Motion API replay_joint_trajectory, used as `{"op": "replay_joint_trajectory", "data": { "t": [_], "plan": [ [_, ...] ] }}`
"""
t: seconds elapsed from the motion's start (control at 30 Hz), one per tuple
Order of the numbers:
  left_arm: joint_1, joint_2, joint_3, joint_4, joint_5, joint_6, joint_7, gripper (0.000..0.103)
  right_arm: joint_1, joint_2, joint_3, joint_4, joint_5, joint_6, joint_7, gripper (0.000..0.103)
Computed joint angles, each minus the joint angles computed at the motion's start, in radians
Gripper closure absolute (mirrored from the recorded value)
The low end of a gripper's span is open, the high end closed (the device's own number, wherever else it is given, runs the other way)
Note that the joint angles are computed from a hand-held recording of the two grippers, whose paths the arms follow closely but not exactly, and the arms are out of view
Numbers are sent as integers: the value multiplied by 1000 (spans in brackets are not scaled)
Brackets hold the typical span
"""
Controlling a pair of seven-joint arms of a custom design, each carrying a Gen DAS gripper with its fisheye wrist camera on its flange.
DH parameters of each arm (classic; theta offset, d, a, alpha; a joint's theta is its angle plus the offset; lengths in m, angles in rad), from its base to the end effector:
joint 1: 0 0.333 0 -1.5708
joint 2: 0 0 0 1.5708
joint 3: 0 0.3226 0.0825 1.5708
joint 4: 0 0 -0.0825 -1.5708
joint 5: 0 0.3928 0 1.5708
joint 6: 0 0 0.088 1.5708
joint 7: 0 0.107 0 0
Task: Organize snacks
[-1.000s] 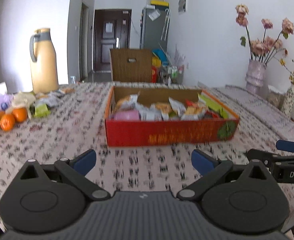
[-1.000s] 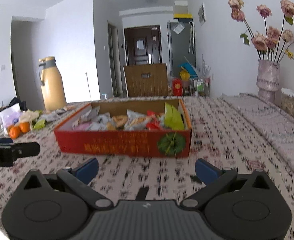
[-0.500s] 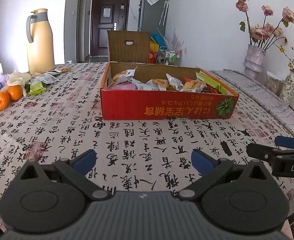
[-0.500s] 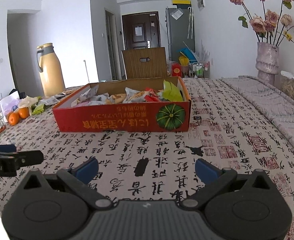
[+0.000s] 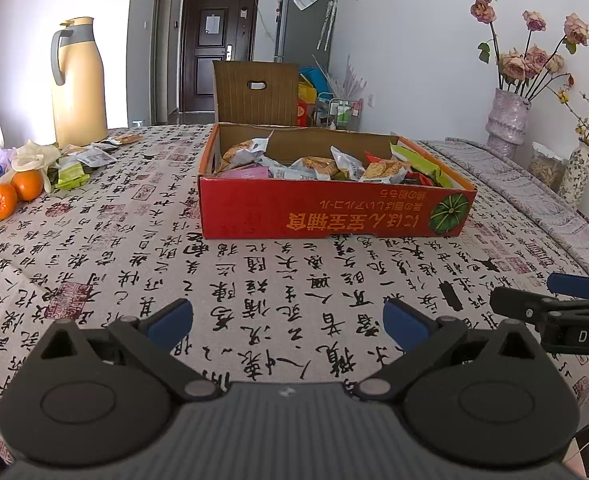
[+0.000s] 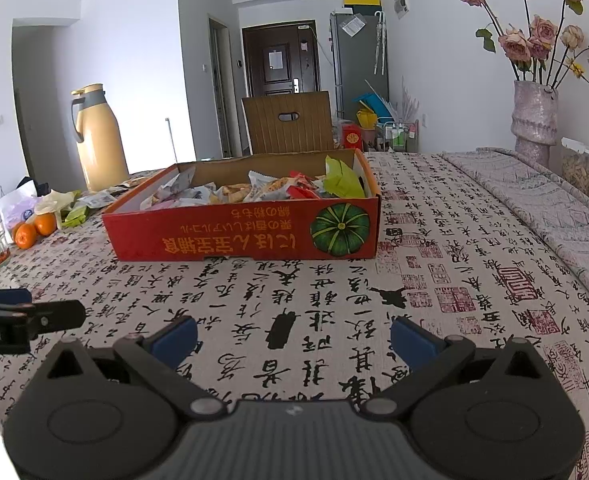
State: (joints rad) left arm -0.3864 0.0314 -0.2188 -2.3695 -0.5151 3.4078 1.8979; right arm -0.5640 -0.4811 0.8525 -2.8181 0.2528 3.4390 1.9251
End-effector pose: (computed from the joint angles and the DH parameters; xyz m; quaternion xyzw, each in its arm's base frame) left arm 0.4804 -0.2638 0.4259 -0.5023 0.7256 -0.4098 0.2305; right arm 0.4023 0.0936 0.4160 -0.5452 0.6816 -0.3405 0.3496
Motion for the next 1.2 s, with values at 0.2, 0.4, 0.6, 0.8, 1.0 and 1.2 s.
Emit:
{"op": "replay_joint_trajectory", "data": {
  "t": [0.2, 0.4, 0.6, 0.8, 1.0, 1.2],
  "plan": [
    [0, -1, -1, -1, 1, 2, -1, 0, 1, 1, -1, 0, 2, 0, -3, 0],
    [7, -3, -5, -4, 17, 0, -17, 0, 1, 2, -1, 1, 2, -1, -5, 0],
    [7, -3, -5, -4, 16, 0, -15, 0, 1, 1, -1, 1, 3, -1, -5, 0],
    [18, -7, -10, -9, 48, 0, -42, 0, 1, 1, 0, 1, 3, -2, -4, 0],
    [21, -6, -11, -10, 54, 1, -49, 0, -2, 0, 2, 1, 0, -2, -1, 0],
    [16, -5, -11, -7, 39, 2, -36, 0, -5, -1, 4, 2, 0, -3, 1, 0]
  ]
}}
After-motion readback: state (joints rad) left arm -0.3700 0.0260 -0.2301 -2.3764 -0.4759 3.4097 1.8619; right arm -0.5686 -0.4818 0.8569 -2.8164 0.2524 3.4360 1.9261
